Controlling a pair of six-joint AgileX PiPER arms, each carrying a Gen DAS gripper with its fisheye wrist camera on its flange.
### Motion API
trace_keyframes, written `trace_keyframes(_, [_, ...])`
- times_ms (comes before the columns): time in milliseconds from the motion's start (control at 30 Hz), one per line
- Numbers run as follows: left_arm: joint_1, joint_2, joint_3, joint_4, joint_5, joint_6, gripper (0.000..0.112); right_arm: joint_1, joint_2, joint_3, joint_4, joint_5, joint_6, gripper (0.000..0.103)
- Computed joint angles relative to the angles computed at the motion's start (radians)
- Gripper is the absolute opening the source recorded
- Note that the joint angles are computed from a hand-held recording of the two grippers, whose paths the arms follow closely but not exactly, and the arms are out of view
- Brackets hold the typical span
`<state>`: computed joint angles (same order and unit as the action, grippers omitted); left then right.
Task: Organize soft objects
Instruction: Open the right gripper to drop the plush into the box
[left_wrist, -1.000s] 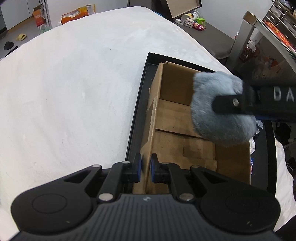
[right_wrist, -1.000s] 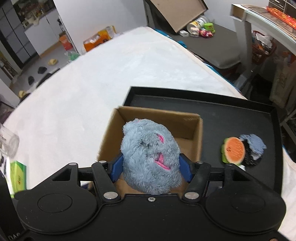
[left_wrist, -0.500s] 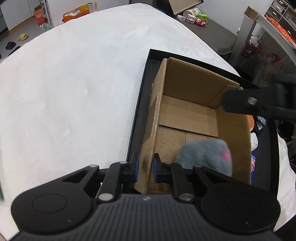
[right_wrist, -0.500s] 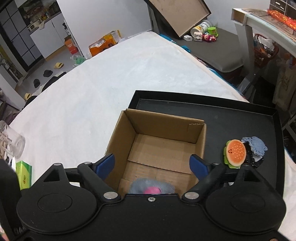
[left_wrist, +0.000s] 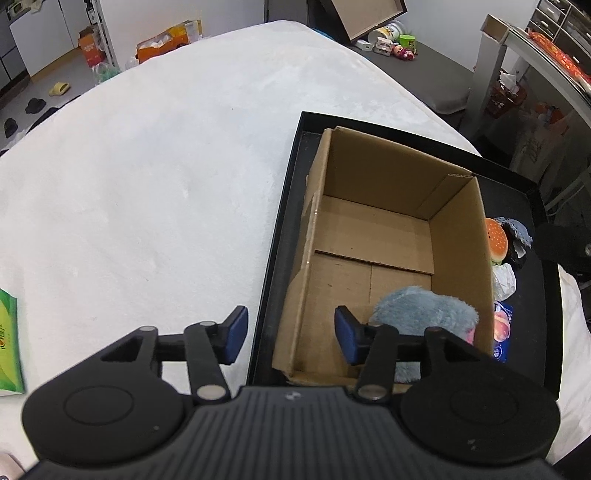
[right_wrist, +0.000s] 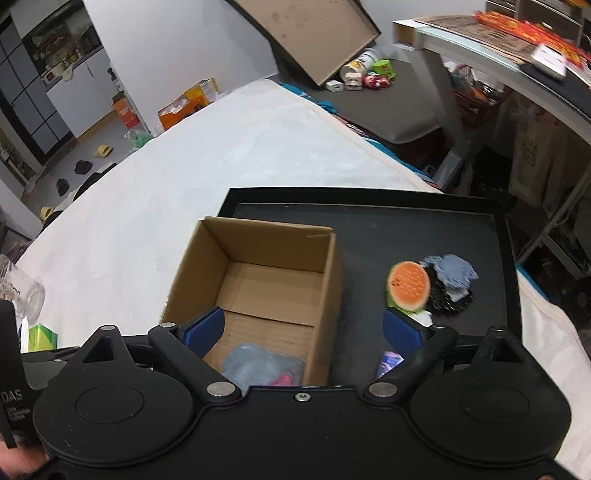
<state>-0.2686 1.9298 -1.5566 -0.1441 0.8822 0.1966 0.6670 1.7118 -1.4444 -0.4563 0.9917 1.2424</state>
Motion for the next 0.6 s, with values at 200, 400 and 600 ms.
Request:
trace_keyframes(200, [-0.021, -0.034, 0.033, 0.029, -0.017, -0.026, 0.057, -0.005, -0.077, 0.113, -0.006, -0.026, 0.037, 0.094])
trace_keyframes(400, [-0.050, -0.056, 0.060, 0.068, -0.031, -0.059, 0.059, -0.011, -0.144, 0.216, -0.008, -0.057, 0.070, 0.094])
trace_keyframes(600, [-0.076, -0.069, 0.093, 0.105, -0.059, -0.083, 0.064, -0.035, -0.194, 0.311, 0.005, -0.104, 0.083, 0.094])
